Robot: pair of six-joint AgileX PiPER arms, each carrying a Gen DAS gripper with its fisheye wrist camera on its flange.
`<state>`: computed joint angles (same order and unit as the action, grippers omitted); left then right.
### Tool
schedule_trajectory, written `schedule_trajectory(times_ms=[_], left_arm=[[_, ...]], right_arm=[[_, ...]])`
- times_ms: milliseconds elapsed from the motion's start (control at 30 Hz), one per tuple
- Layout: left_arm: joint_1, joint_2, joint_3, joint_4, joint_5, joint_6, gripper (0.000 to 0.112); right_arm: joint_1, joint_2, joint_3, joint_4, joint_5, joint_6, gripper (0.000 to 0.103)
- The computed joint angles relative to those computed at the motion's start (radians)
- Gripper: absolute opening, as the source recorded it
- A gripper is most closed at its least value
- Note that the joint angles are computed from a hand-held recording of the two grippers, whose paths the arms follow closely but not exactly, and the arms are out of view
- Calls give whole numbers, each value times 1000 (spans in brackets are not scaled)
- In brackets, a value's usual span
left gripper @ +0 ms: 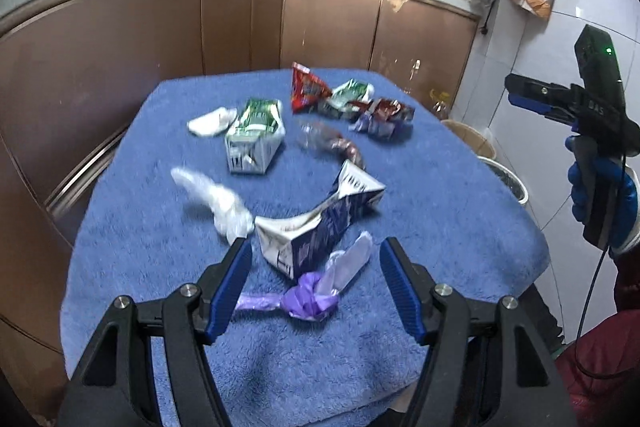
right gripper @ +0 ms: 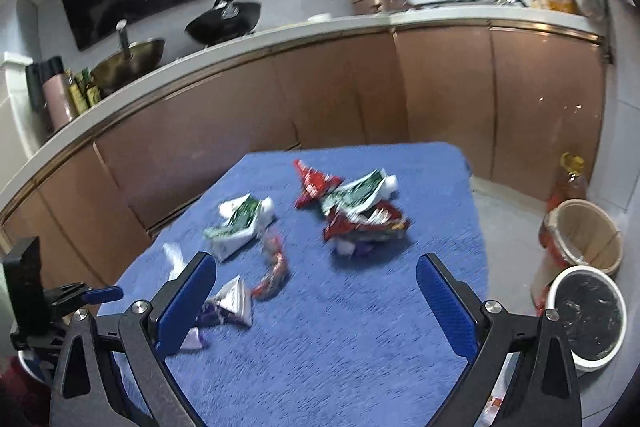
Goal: Collect trash
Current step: 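Grasp the red-and-clear wrapper with the right tool while the left tool grasps a purple wrapper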
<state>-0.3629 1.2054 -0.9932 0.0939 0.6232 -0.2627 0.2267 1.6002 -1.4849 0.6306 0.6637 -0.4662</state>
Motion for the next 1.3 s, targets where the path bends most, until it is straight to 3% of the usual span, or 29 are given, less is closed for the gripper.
schedule_trajectory(times_ms=[100,233,367,467,833,967,1167,1233,1300], left_arm=[[32,30,-4,-67,-9,64,64],[50,78,-14,-113,-14,123,64],[81,116,-9,-189,-25,194,60],[104,136,-5,-245,-28,248,57],[166,193,32,-463,-37,477,48],[152,174,65,-458,-50,489,46],[151,169,74,-432,-68,458,30],[164,162,81,-454,-69,473,24],[174,157,89,-479,-70,491,23]], right_arm=[[7,35,-13,40,37,-37,91],[32,93,-50,39,77,-38,86],[64,162,-119,2,119,-10,72],[83,232,-208,-31,153,29,60],[148,516,-582,-178,293,183,49],[157,612,-721,-200,356,227,47],[184,776,-980,-246,480,297,43],[190,829,-1066,-259,523,322,36],[195,867,-1124,-276,552,342,23]])
